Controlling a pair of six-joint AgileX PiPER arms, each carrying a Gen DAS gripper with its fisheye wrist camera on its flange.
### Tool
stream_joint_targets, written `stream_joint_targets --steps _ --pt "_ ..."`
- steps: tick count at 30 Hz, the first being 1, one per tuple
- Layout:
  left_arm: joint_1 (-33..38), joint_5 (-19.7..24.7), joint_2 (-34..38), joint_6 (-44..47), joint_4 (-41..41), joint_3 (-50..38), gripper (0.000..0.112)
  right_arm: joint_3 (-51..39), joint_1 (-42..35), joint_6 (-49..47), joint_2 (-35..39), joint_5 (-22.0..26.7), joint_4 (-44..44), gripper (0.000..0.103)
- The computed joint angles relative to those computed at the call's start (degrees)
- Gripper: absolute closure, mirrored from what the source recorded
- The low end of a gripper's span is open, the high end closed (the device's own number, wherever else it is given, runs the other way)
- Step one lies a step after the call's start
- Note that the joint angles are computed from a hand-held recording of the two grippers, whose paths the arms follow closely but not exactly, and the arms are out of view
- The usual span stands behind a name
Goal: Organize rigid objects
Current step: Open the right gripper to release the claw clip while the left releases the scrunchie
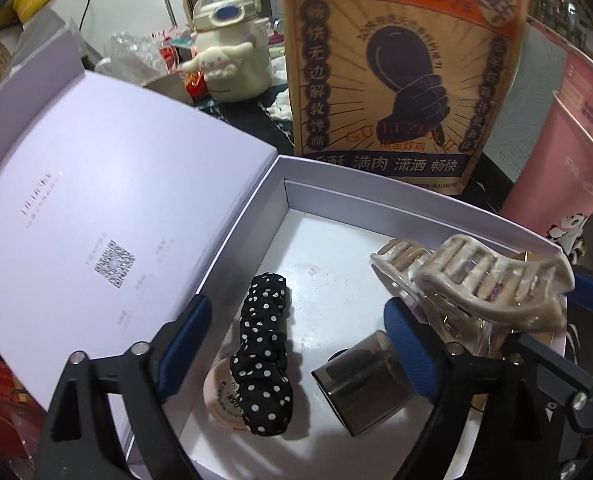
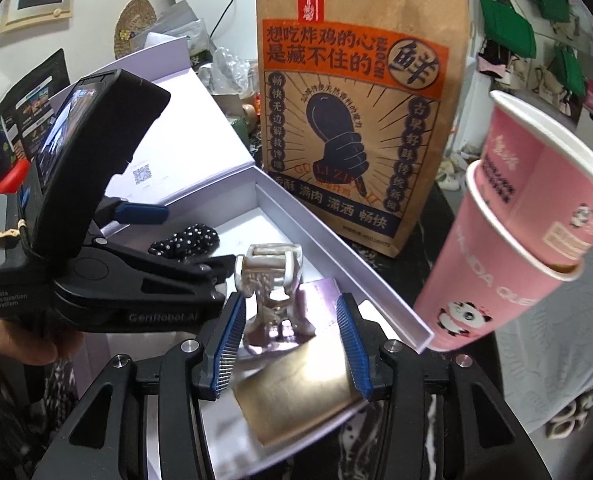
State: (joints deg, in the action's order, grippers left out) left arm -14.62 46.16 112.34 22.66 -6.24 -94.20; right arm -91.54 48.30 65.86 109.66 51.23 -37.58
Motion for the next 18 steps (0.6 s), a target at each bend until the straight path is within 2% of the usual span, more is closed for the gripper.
stream_joint_targets --steps 5,11,14,18 --pt "0.5 1.0 -1.8 0.5 -0.8 1.0 0.023 1.0 1.0 1.4 -1.4 1.7 -1.1 0.054" --pt "0.3 -0.4 -2.7 0.2 -1.2 2.1 0.023 1.9 1.5 2.1 -2.5 2.3 -1.1 0.054" --pt "0.3 -1.1 -5.6 -0.1 -1.7 4.7 0.023 1.6 1.9 3.0 -2.1 2.6 -2.0 0.05" --pt "1.0 -0.5 -7.4 1.2 -3.6 4.7 0.023 1.9 3.9 5.0 -3.9 5.3 -4.3 0.026"
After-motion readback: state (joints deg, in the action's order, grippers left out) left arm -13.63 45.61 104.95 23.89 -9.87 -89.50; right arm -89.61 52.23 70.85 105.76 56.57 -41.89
